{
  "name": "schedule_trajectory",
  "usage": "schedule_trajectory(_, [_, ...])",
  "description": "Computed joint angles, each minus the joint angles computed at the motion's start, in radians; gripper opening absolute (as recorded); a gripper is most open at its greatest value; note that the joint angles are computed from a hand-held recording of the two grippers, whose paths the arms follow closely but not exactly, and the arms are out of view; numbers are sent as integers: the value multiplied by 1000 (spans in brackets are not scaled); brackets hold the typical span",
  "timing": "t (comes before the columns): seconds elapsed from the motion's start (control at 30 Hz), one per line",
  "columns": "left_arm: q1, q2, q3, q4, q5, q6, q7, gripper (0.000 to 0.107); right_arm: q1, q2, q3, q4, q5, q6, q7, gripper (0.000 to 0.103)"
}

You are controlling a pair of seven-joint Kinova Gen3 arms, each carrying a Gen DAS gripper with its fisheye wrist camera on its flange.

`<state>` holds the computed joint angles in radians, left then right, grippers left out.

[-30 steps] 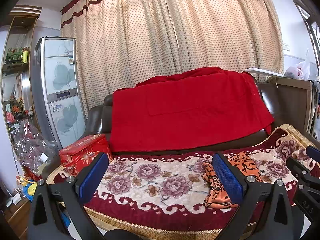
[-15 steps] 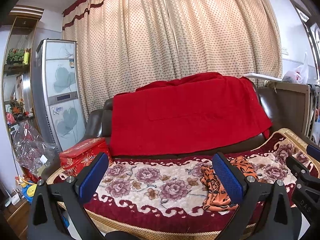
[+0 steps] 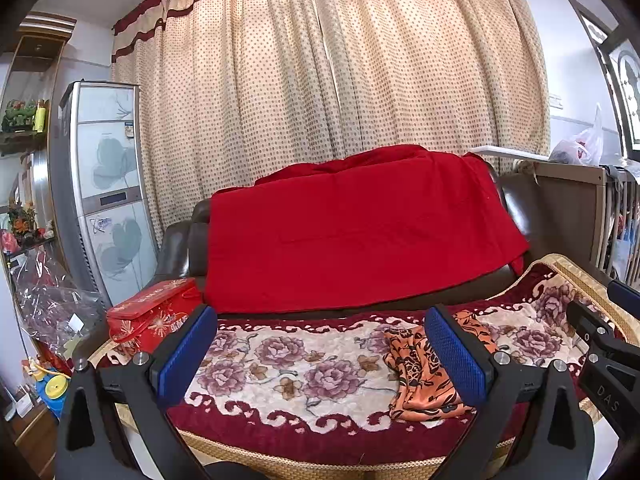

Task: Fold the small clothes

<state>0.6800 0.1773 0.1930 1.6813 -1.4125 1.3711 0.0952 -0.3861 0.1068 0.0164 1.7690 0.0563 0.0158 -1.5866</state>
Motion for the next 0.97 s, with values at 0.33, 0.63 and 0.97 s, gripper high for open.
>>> schedule_trajectory(0.33, [-6,5,-8,-6,18,-12,-5,103,-159,1,160,-3,50,12,-59,62])
schedule_trajectory(0.63, [-39,-2,-17,2,35,-46,-1,103,-248,32,239,-39,140,45,-156,62])
schedule_trajectory(0.97, [-96,40,-56,-45,55,-138,-44,103,-87,129,57,-160,143,116,-149,62])
